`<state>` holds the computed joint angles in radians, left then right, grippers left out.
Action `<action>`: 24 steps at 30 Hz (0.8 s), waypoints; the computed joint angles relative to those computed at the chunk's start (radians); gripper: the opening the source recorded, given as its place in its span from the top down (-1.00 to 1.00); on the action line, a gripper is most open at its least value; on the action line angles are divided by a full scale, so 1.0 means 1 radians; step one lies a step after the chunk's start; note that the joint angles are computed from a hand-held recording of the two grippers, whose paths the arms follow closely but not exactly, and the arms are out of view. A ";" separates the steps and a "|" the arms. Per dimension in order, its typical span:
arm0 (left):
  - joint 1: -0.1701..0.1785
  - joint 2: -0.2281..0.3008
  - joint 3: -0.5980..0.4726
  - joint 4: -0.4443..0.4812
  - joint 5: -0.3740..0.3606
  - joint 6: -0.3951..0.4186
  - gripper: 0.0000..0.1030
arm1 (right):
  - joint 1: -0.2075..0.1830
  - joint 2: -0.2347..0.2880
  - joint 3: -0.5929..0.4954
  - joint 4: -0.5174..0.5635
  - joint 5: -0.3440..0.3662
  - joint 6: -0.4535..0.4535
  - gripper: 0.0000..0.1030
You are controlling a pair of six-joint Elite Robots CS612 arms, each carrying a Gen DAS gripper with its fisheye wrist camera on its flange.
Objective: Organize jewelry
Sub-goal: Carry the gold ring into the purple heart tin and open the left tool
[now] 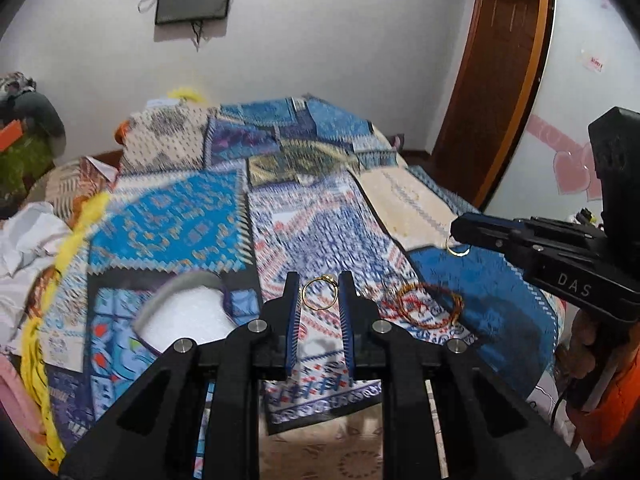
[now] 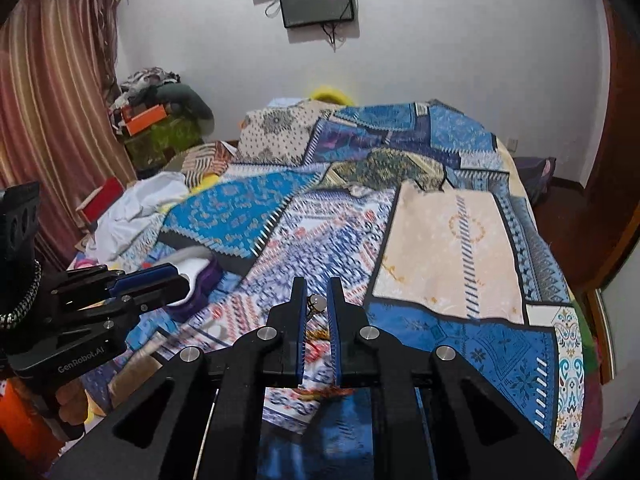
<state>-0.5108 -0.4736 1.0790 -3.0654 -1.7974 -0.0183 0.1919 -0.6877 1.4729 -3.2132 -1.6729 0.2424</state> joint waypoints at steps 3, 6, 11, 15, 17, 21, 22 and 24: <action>0.008 -0.007 0.009 -0.043 0.003 -0.003 0.66 | 0.011 0.005 -0.018 -0.010 -0.009 -0.001 0.83; 0.016 -0.012 0.016 -0.076 0.012 -0.008 0.66 | 0.021 0.012 -0.041 -0.017 -0.016 -0.007 0.83; 0.032 -0.016 0.021 -0.117 0.035 -0.021 0.66 | 0.036 0.028 -0.079 -0.033 -0.015 -0.008 0.83; 0.044 -0.017 0.023 -0.139 0.065 -0.027 0.66 | 0.046 0.049 -0.125 -0.038 0.002 -0.020 0.83; 0.050 -0.016 0.024 -0.146 0.082 -0.031 0.66 | 0.052 0.061 -0.150 -0.035 0.011 -0.031 0.83; 0.062 -0.009 0.019 -0.146 0.106 -0.041 0.66 | 0.060 0.087 -0.198 -0.022 0.037 -0.051 0.83; 0.065 -0.005 0.014 -0.141 0.111 -0.047 0.66 | 0.062 0.092 -0.207 -0.017 0.044 -0.054 0.83; 0.069 0.001 0.008 -0.132 0.120 -0.055 0.66 | 0.064 0.107 -0.234 0.002 0.060 -0.061 0.83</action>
